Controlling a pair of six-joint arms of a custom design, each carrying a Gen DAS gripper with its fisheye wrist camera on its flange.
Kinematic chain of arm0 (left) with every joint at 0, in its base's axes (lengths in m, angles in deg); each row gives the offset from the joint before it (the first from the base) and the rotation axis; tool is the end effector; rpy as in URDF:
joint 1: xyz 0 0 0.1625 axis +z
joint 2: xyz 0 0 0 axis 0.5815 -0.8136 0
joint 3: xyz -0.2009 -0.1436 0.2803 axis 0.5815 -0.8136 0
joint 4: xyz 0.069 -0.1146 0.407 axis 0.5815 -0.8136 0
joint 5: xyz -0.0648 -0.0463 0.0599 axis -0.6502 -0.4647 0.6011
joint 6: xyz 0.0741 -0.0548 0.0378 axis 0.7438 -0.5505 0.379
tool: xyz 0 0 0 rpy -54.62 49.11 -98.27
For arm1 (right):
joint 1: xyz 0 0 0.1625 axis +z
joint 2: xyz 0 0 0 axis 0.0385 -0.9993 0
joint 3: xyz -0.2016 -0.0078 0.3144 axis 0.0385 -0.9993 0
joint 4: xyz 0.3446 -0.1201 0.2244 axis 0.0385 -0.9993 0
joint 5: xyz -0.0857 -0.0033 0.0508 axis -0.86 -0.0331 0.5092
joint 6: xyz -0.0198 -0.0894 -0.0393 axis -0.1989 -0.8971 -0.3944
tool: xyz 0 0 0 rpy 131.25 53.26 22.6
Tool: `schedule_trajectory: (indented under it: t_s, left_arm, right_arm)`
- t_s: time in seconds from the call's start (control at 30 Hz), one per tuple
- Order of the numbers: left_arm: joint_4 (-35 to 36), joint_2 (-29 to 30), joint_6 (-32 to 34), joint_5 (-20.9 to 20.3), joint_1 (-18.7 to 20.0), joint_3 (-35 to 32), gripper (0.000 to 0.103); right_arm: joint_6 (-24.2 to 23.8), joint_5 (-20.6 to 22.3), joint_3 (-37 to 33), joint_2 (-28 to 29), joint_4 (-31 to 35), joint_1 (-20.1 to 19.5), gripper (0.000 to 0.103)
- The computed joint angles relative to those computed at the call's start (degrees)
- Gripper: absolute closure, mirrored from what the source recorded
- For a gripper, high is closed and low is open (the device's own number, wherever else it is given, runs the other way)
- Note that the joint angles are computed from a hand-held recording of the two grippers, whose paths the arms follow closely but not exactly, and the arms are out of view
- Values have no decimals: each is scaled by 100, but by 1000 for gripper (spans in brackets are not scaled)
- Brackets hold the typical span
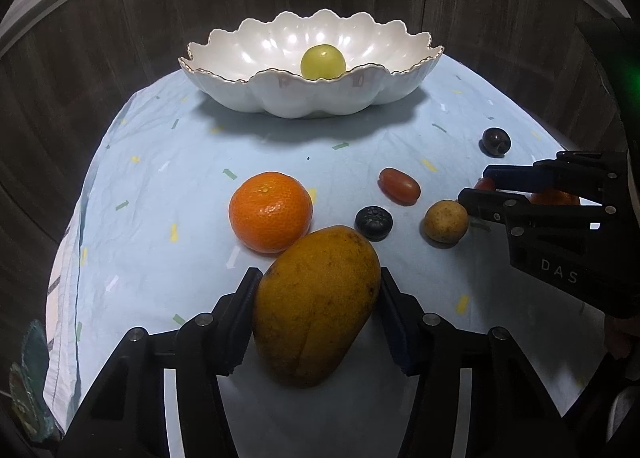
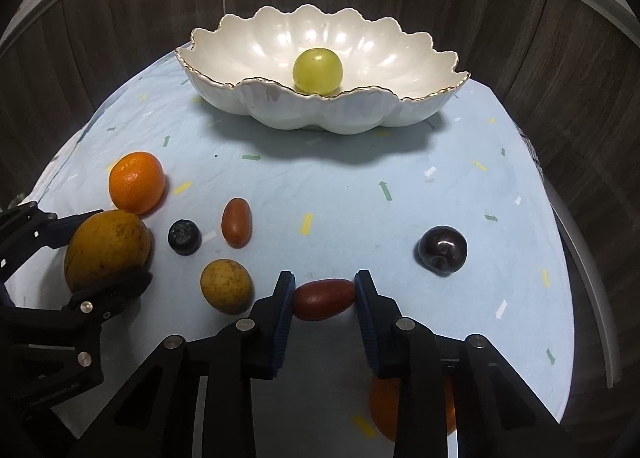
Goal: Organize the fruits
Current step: 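Grasp the mango with the left gripper while the right gripper grasps a red date, then carry the mango with the left gripper while the right gripper carries the red date over the bowl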
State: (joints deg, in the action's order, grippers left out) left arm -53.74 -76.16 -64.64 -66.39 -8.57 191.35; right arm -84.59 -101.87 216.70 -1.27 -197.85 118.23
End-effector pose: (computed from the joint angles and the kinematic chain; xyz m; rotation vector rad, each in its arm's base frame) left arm -0.0963 -0.2867 0.1894 0.3097 2.2419 -0.7244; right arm 0.2917 -0.3575 0.0487 0.9885 -2.2506 0.3465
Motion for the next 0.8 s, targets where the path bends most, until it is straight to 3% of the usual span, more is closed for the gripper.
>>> schedule_trajectory:
  t_s: [0.37,0.8]
  left_arm:
    - [368,-165,-271,61,-275,-56,49]
    - [909,-302,-721,206,-530,-228,49]
  right_arm:
    - [333,297,76,-288,228,-1,72]
    - [390,413,26,-468,266,192,72]
